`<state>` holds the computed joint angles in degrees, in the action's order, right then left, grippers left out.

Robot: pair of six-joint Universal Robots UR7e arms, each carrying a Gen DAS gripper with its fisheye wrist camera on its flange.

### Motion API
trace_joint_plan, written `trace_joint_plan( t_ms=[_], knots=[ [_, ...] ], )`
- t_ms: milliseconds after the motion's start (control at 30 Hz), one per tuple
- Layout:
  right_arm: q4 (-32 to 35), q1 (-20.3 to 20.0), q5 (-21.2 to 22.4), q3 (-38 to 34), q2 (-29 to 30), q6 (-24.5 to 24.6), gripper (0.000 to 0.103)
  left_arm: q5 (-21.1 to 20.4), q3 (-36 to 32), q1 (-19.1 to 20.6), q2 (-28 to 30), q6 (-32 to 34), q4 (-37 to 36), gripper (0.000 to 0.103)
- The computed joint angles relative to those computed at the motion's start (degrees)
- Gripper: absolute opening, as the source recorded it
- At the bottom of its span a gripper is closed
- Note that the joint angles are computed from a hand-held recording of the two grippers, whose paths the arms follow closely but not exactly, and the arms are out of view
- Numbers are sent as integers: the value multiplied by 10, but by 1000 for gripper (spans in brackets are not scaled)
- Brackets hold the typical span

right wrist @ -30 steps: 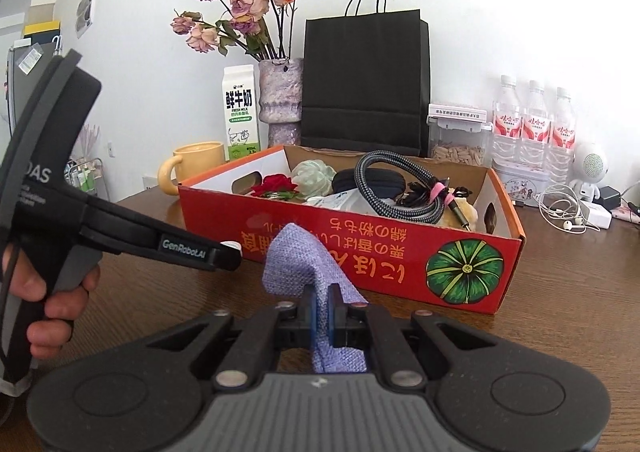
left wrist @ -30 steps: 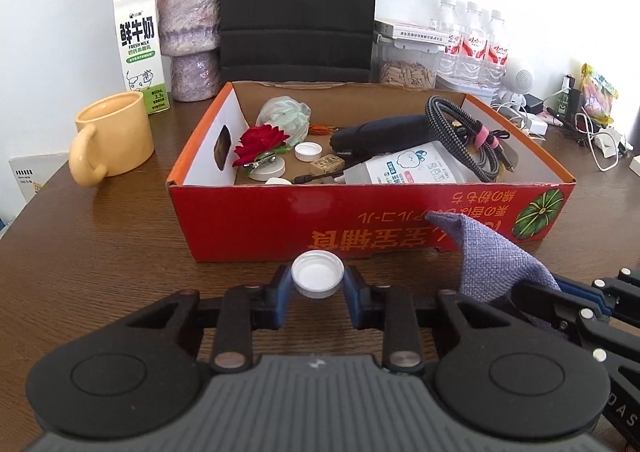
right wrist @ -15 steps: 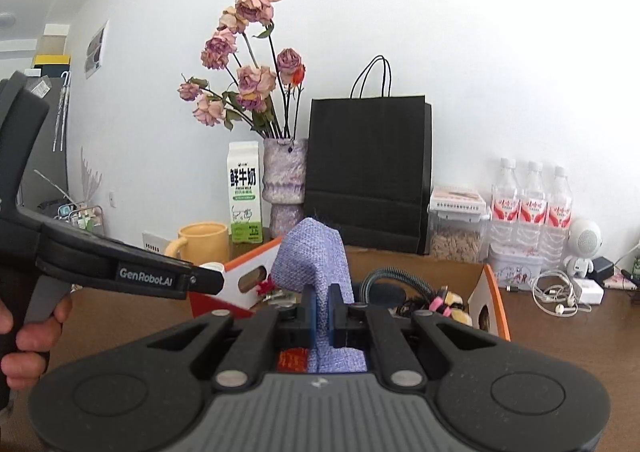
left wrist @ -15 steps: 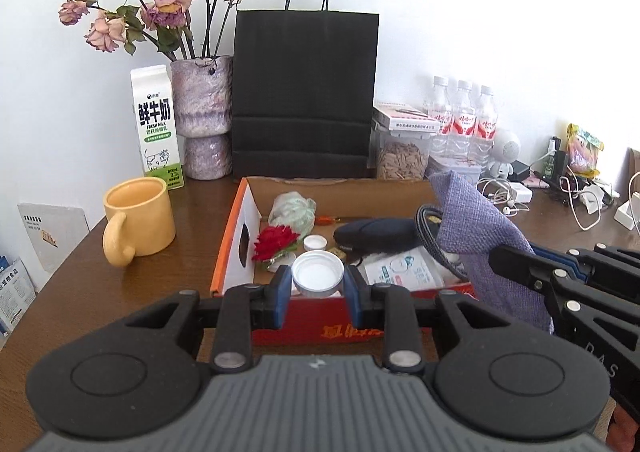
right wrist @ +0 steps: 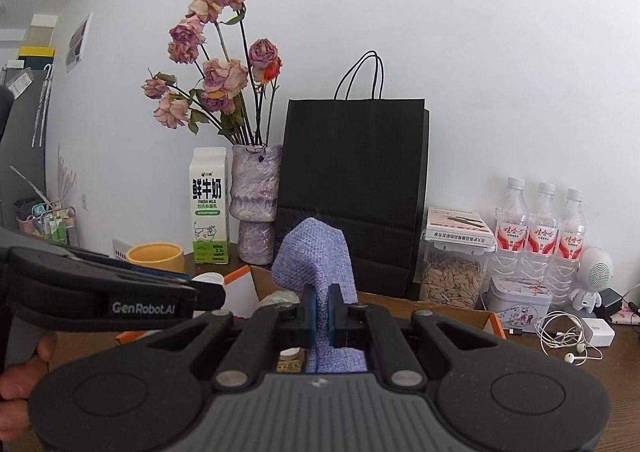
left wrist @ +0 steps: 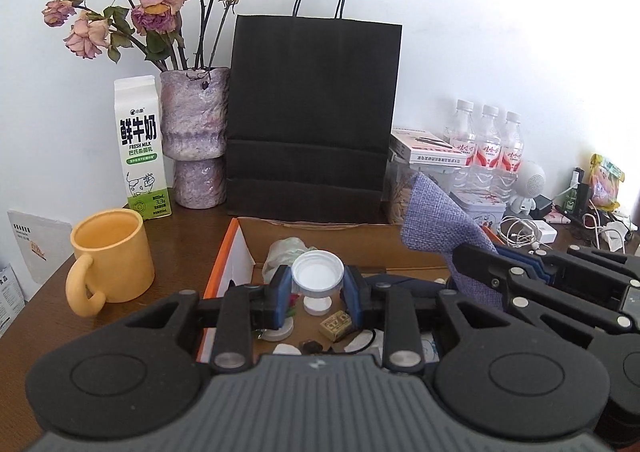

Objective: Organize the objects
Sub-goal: 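Carry the purple cloth into the box with right gripper while left carries the cap, then release the purple cloth with right gripper while left releases the cap into the box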

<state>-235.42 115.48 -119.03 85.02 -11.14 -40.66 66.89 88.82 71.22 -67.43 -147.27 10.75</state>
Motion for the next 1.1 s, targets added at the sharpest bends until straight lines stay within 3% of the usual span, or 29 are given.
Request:
trace_joint_plan(
  t_ms=[300,367,400,467,533,567,600,633,700,800,1100],
  knots=[
    [67,-29,12,-41,5,-23,6,11,-84,23,67,6,35,29],
    [81,-31,8,-43,3,-26,9,10,-91,25,72,9,41,31],
    [84,-31,5,-43,2,-29,17,12,-93,27,73,10,44,35],
    [79,-32,-5,-42,2,-36,33,15,-93,29,71,14,44,68],
    [71,-31,-16,-39,-1,-33,67,9,-79,27,61,24,25,93],
    [67,-30,-23,-37,-3,-30,75,11,-71,26,54,29,16,101],
    [67,-30,-26,-32,-6,-30,86,14,-66,26,48,32,12,103],
    [65,-30,-24,-25,-10,-30,90,14,-61,24,44,33,10,103],
    [60,-28,-26,-15,-15,-26,91,4,-55,20,38,32,12,103],
    [45,-22,-37,-4,-18,-11,103,-10,-43,15,27,23,16,103],
    [2,10,-52,44,-34,20,103,-44,12,-8,-36,1,30,103]
  ],
)
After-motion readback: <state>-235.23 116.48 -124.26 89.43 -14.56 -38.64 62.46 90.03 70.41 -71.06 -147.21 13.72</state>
